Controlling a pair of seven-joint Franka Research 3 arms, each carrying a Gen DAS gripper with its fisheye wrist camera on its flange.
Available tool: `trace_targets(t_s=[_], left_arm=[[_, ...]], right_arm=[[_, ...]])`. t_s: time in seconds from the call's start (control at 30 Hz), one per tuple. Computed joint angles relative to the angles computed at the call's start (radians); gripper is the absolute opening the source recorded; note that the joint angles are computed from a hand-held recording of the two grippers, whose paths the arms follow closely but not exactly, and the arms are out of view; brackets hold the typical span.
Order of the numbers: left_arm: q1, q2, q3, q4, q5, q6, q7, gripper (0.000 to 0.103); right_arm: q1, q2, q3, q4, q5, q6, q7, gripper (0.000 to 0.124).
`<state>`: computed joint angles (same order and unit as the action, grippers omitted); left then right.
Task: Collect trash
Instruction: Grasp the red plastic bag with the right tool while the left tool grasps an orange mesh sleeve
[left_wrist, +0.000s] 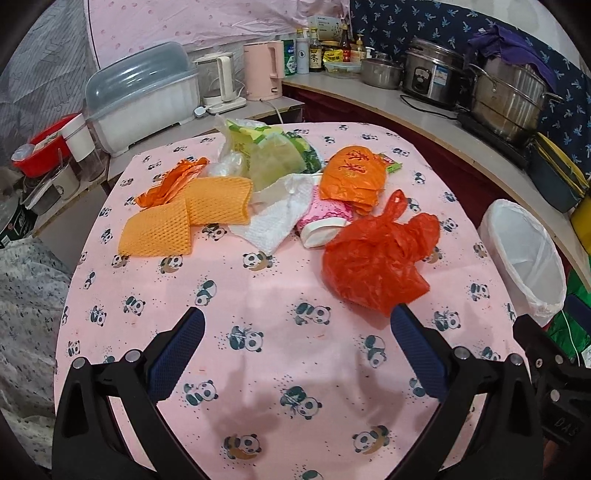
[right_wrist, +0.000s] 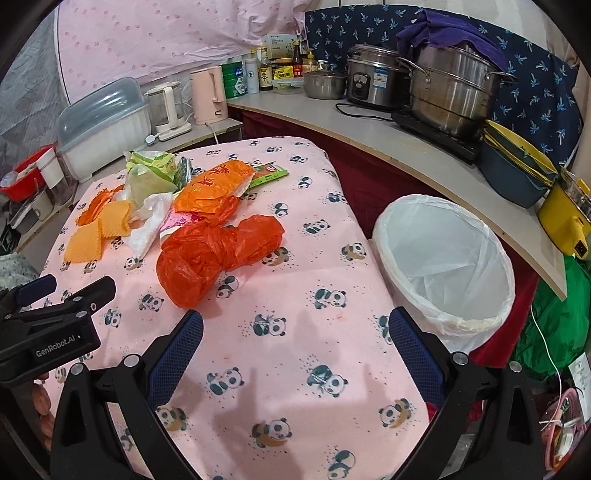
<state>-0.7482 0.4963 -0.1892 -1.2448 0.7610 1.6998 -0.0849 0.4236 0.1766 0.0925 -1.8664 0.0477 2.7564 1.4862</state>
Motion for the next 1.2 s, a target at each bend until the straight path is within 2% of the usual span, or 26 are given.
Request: trace_targets(t_s=[0.17, 0.37, 0.53, 0.7, 0.87, 1.0, 1.07, 1.13, 1.17, 1.2], left_arm=[[0.067, -0.104, -0.009, -0.168, -0.038, 0.032, -0.045, 0.096], [0.150, -0.218, -0.031, -0.352, -0.023, 0.059, -0.115, 0.096], [0.230, -0.287, -0.044, -0.475, -0.024, 0.125, -0.112, 0.096], [0.299, -0.319, -0.045, -0.570, -0.028, 0.211, -0.083, 0.096], [0.343, -0.344, -0.043, -0.650, -0.033, 0.289, -0.085, 0.096], [0.378, -0.382, -0.043, -0.731, -0.059, 0.402, -0.115, 0.072], [0.384, -0.389, -0.047, -0.746, -0.056, 0.420, -0.121, 0.065], [0.385, -0.393, -0.053, -0.750, -0.047, 0.433, -0.114, 0.043], [0.387, -0.394, -0.054, -0.751, -0.048, 0.444, -0.109, 0.039], [0.387, -0.397, -0.056, -0.753, -0.047, 0.454, -0.110, 0.029]], right_arm=[[0.038, 0.085, 0.012, 0.095, 0.002, -0.012, 0.015, 0.096], [0.096, 0.206, 0.005, 0.236, -0.013, -0.045, 0.049, 0.096], [0.145, 0.304, -0.017, 0.352, -0.038, -0.089, 0.092, 0.095], [0.169, 0.386, -0.027, 0.451, -0.046, -0.160, 0.125, 0.084], [0.152, 0.419, -0.003, 0.484, 0.001, -0.181, 0.104, 0.076], [0.139, 0.429, 0.015, 0.495, 0.044, -0.193, 0.074, 0.068], [0.145, 0.429, 0.011, 0.497, 0.047, -0.196, 0.070, 0.067], [0.141, 0.421, 0.017, 0.486, 0.057, -0.193, 0.056, 0.060], [0.146, 0.419, 0.013, 0.483, 0.056, -0.193, 0.060, 0.060], [0.149, 0.413, 0.010, 0.476, 0.054, -0.191, 0.063, 0.059]])
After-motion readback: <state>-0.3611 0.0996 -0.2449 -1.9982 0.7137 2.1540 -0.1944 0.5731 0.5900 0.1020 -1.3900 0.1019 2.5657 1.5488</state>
